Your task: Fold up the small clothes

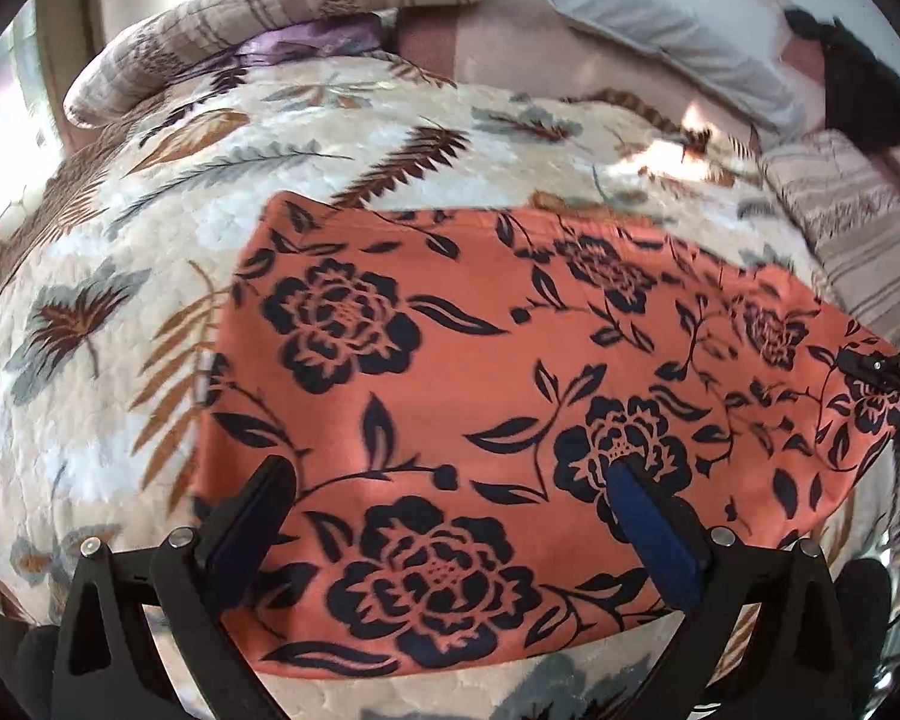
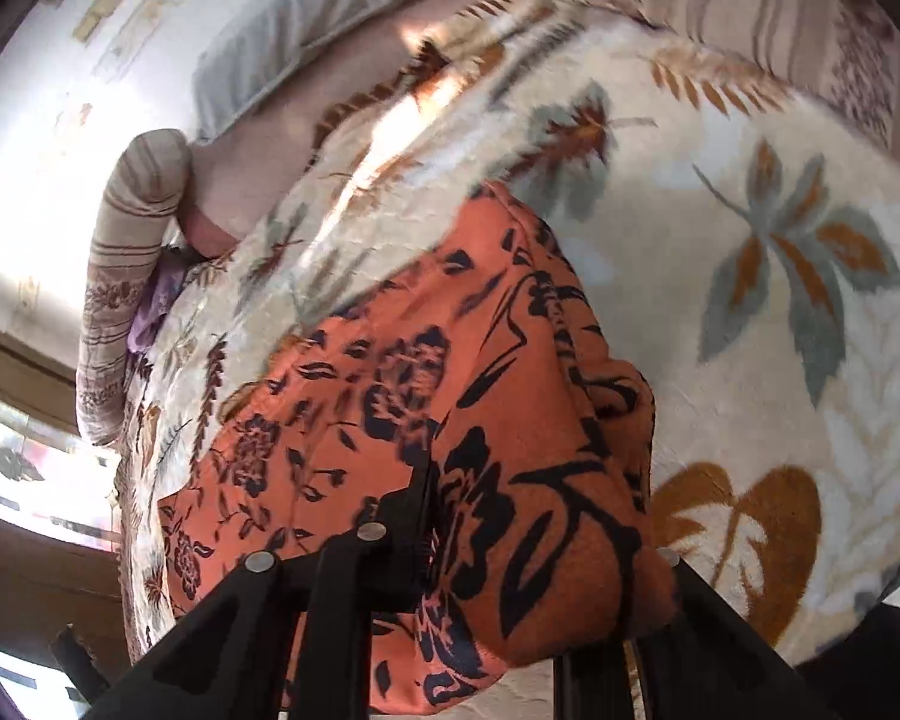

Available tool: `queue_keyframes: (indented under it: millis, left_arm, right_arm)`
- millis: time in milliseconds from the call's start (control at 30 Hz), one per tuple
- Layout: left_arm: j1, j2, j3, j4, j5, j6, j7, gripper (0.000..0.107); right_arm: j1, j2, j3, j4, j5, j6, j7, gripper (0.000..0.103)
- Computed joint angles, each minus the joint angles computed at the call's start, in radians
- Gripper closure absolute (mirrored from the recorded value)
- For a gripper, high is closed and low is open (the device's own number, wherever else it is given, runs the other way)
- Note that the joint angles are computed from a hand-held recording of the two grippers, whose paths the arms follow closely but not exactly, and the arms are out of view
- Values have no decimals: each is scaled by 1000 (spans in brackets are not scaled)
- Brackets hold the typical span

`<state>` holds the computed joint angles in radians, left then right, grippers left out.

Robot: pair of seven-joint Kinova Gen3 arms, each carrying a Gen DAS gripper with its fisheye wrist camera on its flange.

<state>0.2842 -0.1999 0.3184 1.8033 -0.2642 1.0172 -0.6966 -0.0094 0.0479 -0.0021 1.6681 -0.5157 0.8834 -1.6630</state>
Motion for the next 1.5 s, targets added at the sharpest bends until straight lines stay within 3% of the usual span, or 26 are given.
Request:
queue_keyframes:
  millis: [100, 300, 400, 500, 567, 667, 767, 800, 833, 900, 1067, 1167, 1233, 1300, 1333, 1367, 1400, 1500]
  left_arm:
    - [-2, -135, -109, 48, 10, -1, 33, 5]
    - [-133, -324, -279, 93, 57, 89, -1, 5]
    - [-231, -375, -301, 131, 85, 110, -42, 5]
    - [-247, -384, -347, 164, 123, 130, -102, 5]
    - [-265, -400, -348, 176, 152, 135, -134, 5]
    - [-302, -409, -328, 175, 187, 130, -163, 5]
    - [-304, -404, -324, 163, 227, 113, -188, 5]
    - [-303, -403, -318, 158, 238, 106, -196, 5]
    - [-310, -402, -314, 153, 257, 101, -219, 5]
    - [-325, -397, -309, 140, 293, 102, -258, 5]
    - [-261, -368, -301, 108, 306, 98, -248, 5]
    - [-226, -337, -254, 81, 325, 71, -258, 5]
    - [-188, -296, -202, 64, 285, 49, -221, 5]
    - [-209, -225, -109, 39, 204, 83, -160, 5]
    - [-239, -179, -63, 44, 173, 111, -151, 11]
    - [-270, -149, -35, 68, 157, 134, -143, 23]
    - [-293, -138, -26, 110, 158, 140, -119, 29]
    - [-297, -199, -72, 178, 188, 117, -64, 27]
  right_arm:
    - [-98, -55, -29, -53, 72, -39, -49, 86]
    - [-376, -91, -136, -139, 264, -98, -126, 86]
    - [-515, 10, -187, -182, 386, -44, -194, 85]
    - [-654, 139, -168, -144, 478, -47, -256, 81]
    - [-694, 155, -175, -157, 555, -23, -289, 81]
    - [-636, 122, -233, -154, 572, -27, -300, 81]
    - [-634, 106, -220, -128, 537, -48, -245, 76]
    - [-642, 107, -220, -116, 513, -59, -207, 65]
    - [-633, 100, -230, -93, 478, -86, -167, 42]
    - [-593, 66, -270, -31, 397, -160, -86, 18]
    - [-476, -51, -331, 121, 195, -259, 56, 18]
    - [-492, -143, -225, 218, 73, -291, 97, 18]
    - [-488, -197, -152, 278, -8, -299, 148, 18]
    - [-442, -228, -111, 310, -90, -275, 208, 18]
    - [-396, -238, -112, 327, -130, -265, 236, 18]
    - [-353, -240, -112, 337, -171, -251, 268, 18]
    - [-310, -235, -112, 344, -212, -233, 298, 18]
    - [-233, -240, -76, 378, -334, -192, 385, 18]
